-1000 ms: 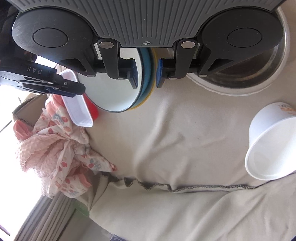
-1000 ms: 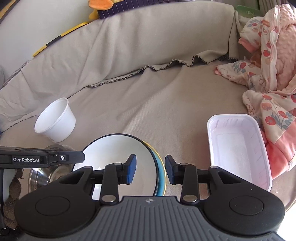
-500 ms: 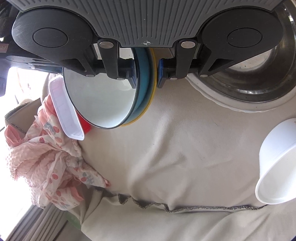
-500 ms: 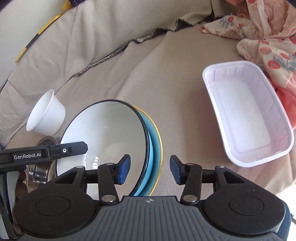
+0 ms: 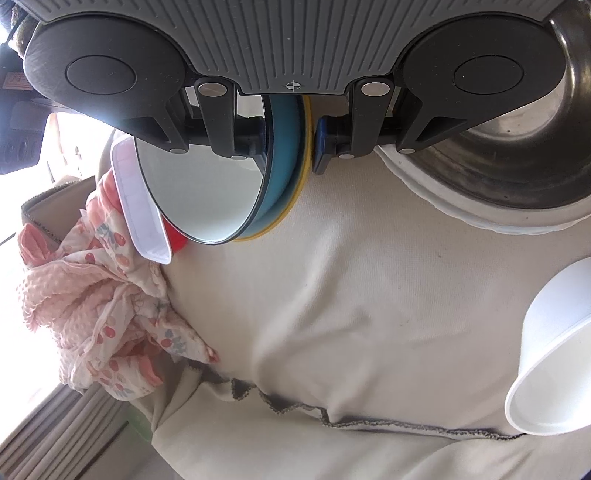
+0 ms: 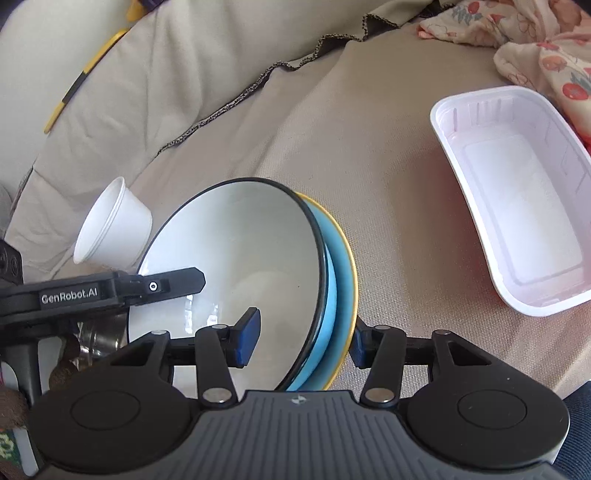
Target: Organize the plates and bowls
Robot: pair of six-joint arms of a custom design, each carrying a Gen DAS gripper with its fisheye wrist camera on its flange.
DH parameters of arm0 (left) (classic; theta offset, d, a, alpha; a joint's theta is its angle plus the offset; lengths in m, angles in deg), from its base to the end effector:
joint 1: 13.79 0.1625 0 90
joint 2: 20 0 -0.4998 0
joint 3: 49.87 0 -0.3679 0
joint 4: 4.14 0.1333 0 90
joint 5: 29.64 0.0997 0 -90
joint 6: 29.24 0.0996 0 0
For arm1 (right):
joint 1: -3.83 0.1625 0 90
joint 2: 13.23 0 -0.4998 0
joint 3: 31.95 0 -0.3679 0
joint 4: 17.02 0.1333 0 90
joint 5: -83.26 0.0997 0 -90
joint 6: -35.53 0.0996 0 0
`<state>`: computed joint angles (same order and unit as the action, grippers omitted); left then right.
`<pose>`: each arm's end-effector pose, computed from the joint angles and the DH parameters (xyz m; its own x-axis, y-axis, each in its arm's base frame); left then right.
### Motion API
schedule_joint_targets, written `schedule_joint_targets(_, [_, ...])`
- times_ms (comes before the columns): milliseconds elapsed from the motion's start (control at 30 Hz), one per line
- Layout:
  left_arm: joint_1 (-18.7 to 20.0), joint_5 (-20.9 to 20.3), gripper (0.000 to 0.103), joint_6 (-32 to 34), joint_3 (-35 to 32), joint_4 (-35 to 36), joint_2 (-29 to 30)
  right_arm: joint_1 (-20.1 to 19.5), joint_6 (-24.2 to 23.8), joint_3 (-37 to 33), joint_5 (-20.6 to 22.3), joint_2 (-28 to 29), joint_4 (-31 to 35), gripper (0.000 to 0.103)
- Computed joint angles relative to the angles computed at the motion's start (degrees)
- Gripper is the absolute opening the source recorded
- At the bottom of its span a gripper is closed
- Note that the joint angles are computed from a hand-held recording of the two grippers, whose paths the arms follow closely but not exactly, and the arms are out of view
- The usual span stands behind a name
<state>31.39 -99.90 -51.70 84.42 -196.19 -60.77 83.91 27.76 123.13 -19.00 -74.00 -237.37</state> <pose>-0.2118 -0.4499 0.0438 -0.9159 0.3123 -0.2520 0.3757 0.8882 -0.2647 0.0494 -0.3683 0.2118 -0.9513 0.1810 0.2497 0.0108 0.8286 -0.5597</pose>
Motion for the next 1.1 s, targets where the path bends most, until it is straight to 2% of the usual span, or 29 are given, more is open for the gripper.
schedule_joint_targets(100, [-0.79,1.33,0.027,0.39,-0.05,0.25,0.25,0.68,0.04,-0.02,-1.15,0.84,-1.31,0.048])
schedule_joint_targets(167, [-1.05,1.52,0.034,1.07,-0.4,1.04,0.2,1.61,-0.24,-0.5,-2.05,1.16,-1.61,0.048])
schedule_joint_targets(367, [0.33,1.23,0.034,1.21,-0.67,-1.64,0.3,2.69,-1.6,-3.63,-1.74,1.46,-1.0,0.048])
schedule_joint_targets(467, [0.91,1.89,0.034,1.94,-0.44,-5.25,1.07,2.65,-3.69,-4.46,-0.32,2.68,-3.06,0.048])
schedule_joint_targets(567, [1.66,0.93,0.033,1.36,-0.94,-4.45,0.53,2.76,-3.58,-6.24,-1.66,3.82,-2.18,0.046])
schedule_joint_targets(733, [2.81,-1.64,0.028,0.91,-1.64,2.27,-6.75,4.38,-3.2,-7.95,-3.86,1.58,1.08,0.046])
schedule_joint_targets(800, [3.13,-1.7,0.028,0.65,-2.27,3.89,-10.73,7.97,-5.26,-9.46,-9.25,0.83,1.69,0.046])
schedule_joint_targets(867, [2.98,1.4,0.029,1.44,-2.33,2.54,-14.22,12.29,-8.42,-11.47,-14.78,0.91,1.7,0.046])
schedule_joint_targets(900, [2.58,4.97,0.029,2.68,-2.29,2.02,-15.6,14.4,-10.22,-12.77,-16.38,0.85,2.39,0.047])
schedule_joint_targets(967, [1.61,14.82,0.029,5.11,-1.43,-0.94,-17.12,18.18,-12.37,-15.72,-18.69,0.98,5.5,0.052])
schedule_joint_targets(1033, [2.17,23.57,0.029,3.6,-0.42,-2.82,-17.9,21.67,-13.68,-20.05,-21.62,2.37,10.15,0.062])
schedule_joint_targets(1100, [4.55,27.31,0.029,-0.11,-0.51,-1.25,-19.26,24.16,-14.56,-24.41,-24.55,4.97,14.71,0.064])
